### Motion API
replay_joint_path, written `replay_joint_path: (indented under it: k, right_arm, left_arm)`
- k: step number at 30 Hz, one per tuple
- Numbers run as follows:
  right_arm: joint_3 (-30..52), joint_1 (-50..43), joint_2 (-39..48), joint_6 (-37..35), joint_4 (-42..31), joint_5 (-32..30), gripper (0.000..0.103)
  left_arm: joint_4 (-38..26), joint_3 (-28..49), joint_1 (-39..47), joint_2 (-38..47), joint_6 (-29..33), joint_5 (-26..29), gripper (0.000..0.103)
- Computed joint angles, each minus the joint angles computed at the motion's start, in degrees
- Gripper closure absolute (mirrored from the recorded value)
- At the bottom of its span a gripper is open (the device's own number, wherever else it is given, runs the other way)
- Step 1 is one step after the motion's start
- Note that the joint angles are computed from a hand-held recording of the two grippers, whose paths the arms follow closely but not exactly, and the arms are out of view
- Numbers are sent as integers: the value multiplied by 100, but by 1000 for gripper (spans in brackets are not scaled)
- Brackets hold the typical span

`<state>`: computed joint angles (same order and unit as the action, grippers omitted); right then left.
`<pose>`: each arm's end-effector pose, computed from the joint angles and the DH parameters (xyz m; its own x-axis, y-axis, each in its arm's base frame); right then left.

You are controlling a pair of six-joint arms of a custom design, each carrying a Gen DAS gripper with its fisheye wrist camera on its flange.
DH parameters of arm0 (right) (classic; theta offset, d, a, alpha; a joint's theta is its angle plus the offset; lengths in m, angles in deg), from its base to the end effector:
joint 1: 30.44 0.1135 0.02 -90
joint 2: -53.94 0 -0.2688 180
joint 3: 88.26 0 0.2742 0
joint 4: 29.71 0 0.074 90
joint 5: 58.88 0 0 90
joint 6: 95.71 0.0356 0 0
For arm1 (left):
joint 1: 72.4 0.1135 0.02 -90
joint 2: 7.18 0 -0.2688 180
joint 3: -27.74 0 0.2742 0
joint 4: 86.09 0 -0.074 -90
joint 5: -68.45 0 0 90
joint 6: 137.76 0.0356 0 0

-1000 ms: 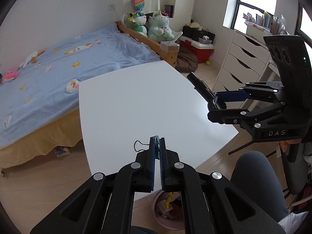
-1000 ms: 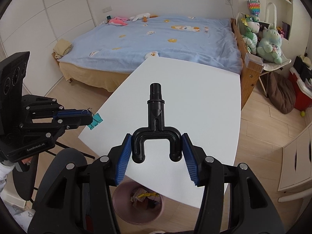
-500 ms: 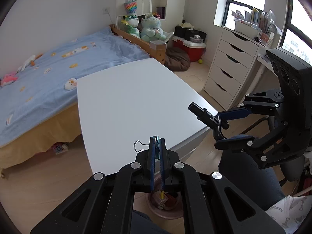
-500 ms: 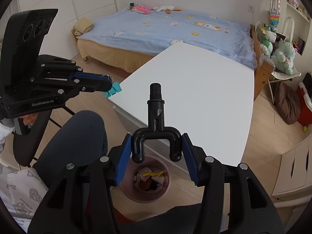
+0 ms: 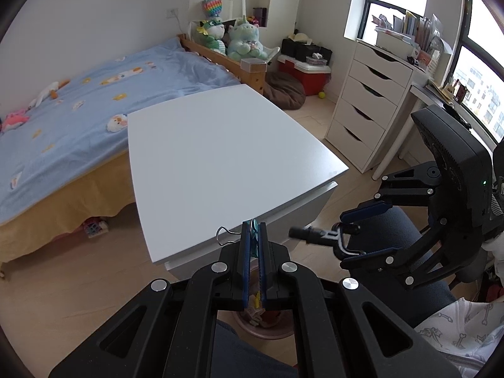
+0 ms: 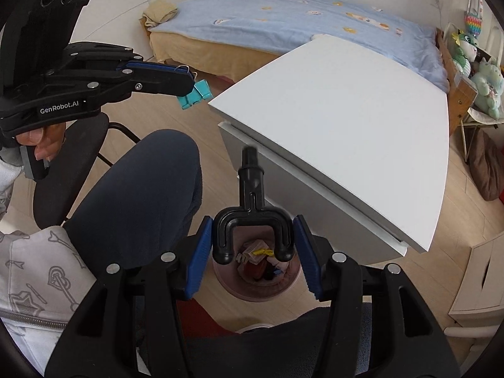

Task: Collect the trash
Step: 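Carry the teal clip with the left tool while the right tool carries the massage tool to the wastebasket, then open the right tool to drop the massage tool while the left tool drops the teal clip into the wastebasket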

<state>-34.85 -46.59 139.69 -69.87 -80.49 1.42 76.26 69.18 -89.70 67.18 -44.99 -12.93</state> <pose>0.2396 -0.0510 0.1307 -0.5818 -0.6454 -0.4949 -0.7778 0.6194 0.1066 0.2343 -0.0786 0.1390 -0.7180 0.2737 -0.6400 0.4201 0.9035 -0.0849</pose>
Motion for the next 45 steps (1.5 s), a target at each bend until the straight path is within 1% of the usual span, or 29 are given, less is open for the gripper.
replay_joint_path:
  k: [2,4,6,7,9,11,14,23,30,41,42,43,44,45]
  right_arm:
    - [-13,-20,-42,69,58,-27,28]
    - [-28,-36,-63,150,138,-8,24]
    - [6,-71,-43,200,147,-2,16]
    - [26,-87,-36,212,131,-3,14]
    - [-44,-105,-132,229,169,46,7]
    - [-71,-123,-173,273,210,83,3]
    - [-133,-69,-245,479,378,251,3]
    - [-166,-147,-393,653,322,292,3]
    - [-20,-461,-593,781,177,164,3]
    - [262,-868,-524,811,36,-45,3]
    - [283,-887,-515,809,23,-59,3]
    - [298,-905,-506,810,10,-76,3]
    - [312,-917,-499,814,-4,-92,3]
    - [322,-924,-494,819,-7,-99,3]
  left_arm:
    - [2,2,4,14,9,-9,99]
    - [6,8,-4,47,13,-9,99]
    - [18,-5,-20,72,25,8,99]
    - [23,-1,-35,90,26,8,99]
    - [30,-12,-54,108,23,24,99]
    - [28,-19,-74,113,26,37,99]
    - [8,1,-95,150,38,54,99]
    - [-45,-10,-149,183,80,144,99]
    - [-75,28,-277,273,97,188,99]
    - [-136,221,-520,533,126,226,98]
    - [-121,219,-532,536,110,223,92]
    - [-125,242,-515,575,106,283,90]
    - [-113,261,-515,620,97,270,80]
    - [-84,264,-508,652,86,246,57]
